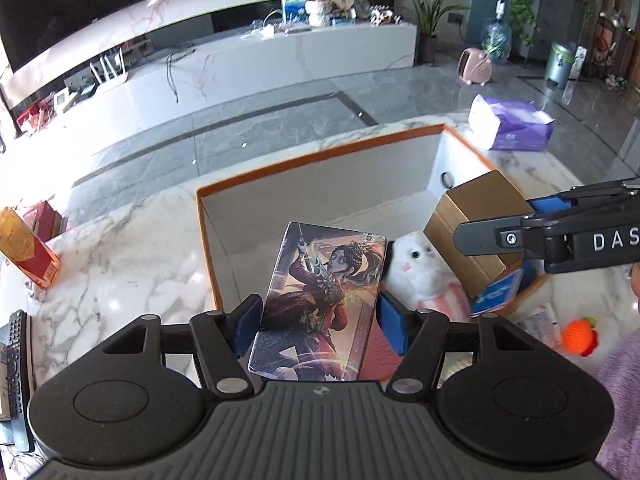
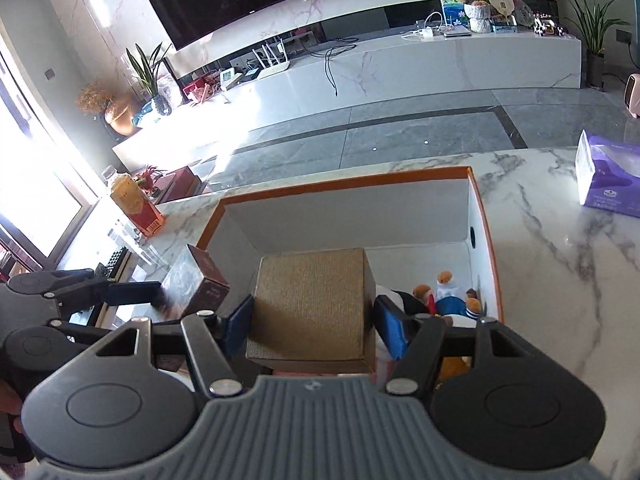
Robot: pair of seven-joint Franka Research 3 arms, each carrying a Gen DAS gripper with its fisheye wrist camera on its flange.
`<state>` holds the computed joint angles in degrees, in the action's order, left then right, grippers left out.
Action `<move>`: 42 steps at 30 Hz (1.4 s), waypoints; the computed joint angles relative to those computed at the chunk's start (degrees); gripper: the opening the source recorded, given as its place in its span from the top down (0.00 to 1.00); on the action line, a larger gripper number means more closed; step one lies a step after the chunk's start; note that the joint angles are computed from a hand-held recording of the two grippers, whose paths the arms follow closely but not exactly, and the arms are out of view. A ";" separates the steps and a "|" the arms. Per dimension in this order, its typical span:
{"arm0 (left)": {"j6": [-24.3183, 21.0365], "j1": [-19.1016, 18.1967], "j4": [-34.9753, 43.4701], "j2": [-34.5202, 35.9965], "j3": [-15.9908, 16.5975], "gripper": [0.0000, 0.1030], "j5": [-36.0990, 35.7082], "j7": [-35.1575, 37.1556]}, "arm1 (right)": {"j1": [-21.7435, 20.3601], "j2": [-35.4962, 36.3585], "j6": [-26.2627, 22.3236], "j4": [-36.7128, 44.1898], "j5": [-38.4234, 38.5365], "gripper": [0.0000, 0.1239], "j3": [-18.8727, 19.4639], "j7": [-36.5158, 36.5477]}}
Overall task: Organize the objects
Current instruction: 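Lift both boxes and carry them over the orange box with both tools, then lower the photo card box and cardboard box into the orange box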
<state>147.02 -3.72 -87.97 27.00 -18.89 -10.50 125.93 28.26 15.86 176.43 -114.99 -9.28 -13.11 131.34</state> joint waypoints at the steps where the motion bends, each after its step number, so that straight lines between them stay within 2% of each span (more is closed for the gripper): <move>1: -0.43 -0.45 0.92 0.89 0.42 0.30 0.48 -0.83 | -1.06 1.14 -0.38 1.08 1.08 0.46 1.18 -0.80; 6: -2.99 -0.53 2.04 2.37 0.65 0.30 1.55 -1.88 | -3.28 5.35 -2.34 4.35 5.02 0.46 4.29 -4.58; 9: -2.01 -0.40 0.08 1.40 0.77 0.30 2.16 -1.35 | -4.79 5.60 -3.59 4.00 7.93 0.46 6.56 -7.61; 13: -5.04 0.47 0.29 1.08 0.41 0.30 0.81 -1.14 | -6.35 4.65 -4.02 2.08 11.62 0.46 8.78 -10.33; 16: -5.18 0.75 -1.65 -0.40 0.45 0.30 0.13 -0.39 | -3.21 3.69 -4.67 0.95 9.41 0.46 5.61 -8.46; 22: -5.10 -0.49 -2.41 -1.20 1.98 0.30 1.24 -2.42 | -3.84 2.14 -4.74 -0.99 8.95 0.46 6.72 -8.63; 28: -3.81 -5.23 5.35 3.80 5.48 0.30 9.67 -12.48 | -2.11 4.26 -3.68 3.18 5.34 0.47 4.03 -8.35; 31: -4.30 -7.62 10.22 7.19 7.18 0.30 15.25 -16.68 | 1.02 6.77 -5.03 7.52 1.23 0.47 -0.45 -6.50; 35: -5.64 -8.88 14.71 10.59 7.79 0.30 19.34 -19.18 | -1.03 9.59 -5.91 11.90 1.26 0.47 -0.03 -7.00; 42: -3.36 -12.64 13.92 11.84 11.30 0.30 28.93 -24.61 | -2.67 13.83 -7.53 17.38 2.76 0.47 0.19 -6.49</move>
